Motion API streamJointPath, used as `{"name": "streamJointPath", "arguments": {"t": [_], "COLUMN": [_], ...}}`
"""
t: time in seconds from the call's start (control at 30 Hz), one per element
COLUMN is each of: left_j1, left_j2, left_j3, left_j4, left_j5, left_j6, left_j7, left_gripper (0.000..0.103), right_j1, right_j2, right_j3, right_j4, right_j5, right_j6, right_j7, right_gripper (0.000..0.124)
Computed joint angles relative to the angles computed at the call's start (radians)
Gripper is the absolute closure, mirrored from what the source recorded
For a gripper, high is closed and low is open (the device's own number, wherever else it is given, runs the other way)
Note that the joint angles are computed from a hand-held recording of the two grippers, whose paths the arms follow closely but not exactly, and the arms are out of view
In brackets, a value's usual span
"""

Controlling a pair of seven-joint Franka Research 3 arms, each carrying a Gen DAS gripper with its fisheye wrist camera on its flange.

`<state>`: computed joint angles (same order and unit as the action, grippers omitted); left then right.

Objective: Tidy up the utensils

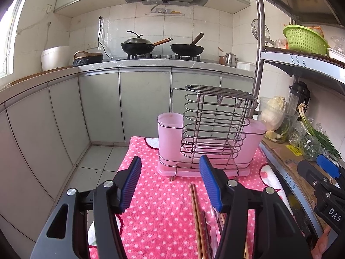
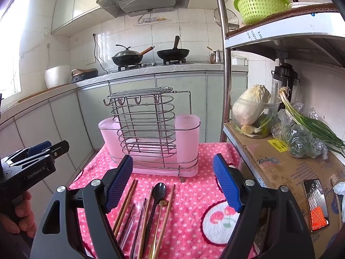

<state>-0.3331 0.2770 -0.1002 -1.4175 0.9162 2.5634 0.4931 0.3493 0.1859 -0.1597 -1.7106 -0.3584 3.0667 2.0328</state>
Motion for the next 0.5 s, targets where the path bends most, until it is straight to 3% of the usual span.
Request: {"name": "streamJointPath", "arguments": {"t": [0.5], "left_j1": [0.003], "left_j2": [-0.009], "left_j3": [-0.001], "left_j4": [-0.01], "left_j5": [0.008], "left_j6": [0.006], "left_j7": [-0.013], "left_gripper": [0.048], "right_j1": [0.053], "right_j2": [-0.007], "right_j3": [-0.071], "right_j4": [0.006], "right_j5": [-0.119], "right_j6": [0.048], "right_j7": [0.112], "right_gripper": [0.047]}}
